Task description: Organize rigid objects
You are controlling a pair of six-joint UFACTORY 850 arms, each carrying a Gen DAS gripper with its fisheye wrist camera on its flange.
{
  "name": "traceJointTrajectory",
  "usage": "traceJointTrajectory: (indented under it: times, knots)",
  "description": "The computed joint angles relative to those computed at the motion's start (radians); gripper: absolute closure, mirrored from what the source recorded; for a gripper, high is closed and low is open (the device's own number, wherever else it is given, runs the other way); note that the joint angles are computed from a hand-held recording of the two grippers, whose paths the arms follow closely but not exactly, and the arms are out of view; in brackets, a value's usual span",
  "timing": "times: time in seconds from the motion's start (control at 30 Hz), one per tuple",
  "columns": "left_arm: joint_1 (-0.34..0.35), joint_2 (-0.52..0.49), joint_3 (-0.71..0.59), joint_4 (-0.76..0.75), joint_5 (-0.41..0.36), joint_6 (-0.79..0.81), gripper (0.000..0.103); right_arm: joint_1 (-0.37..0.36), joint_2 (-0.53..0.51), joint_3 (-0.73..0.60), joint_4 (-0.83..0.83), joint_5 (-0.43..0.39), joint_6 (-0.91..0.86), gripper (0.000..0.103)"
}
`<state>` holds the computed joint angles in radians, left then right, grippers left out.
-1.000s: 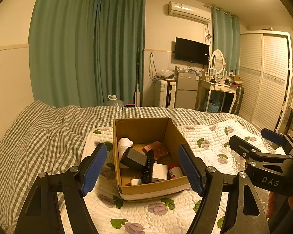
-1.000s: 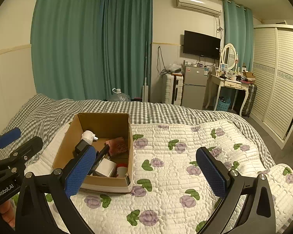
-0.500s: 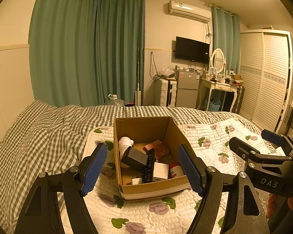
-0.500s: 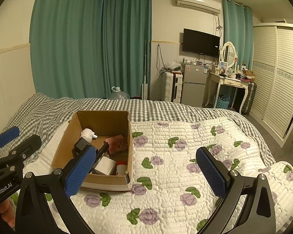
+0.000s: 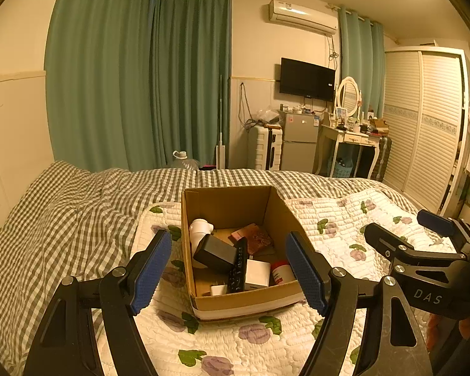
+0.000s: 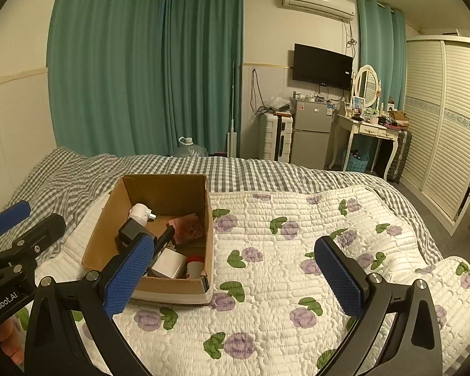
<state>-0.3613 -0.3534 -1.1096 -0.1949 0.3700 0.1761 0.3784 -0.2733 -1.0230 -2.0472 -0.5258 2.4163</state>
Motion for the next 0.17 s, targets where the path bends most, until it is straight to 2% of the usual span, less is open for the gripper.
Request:
traceJointTrajectory:
  times: [0.17]
  knots:
    - [0.006,0.003,0.011,0.039,0.023,-0.038,0.025,0.000,0.000,-0.001,0.001,0.000,-0.001,0.000]
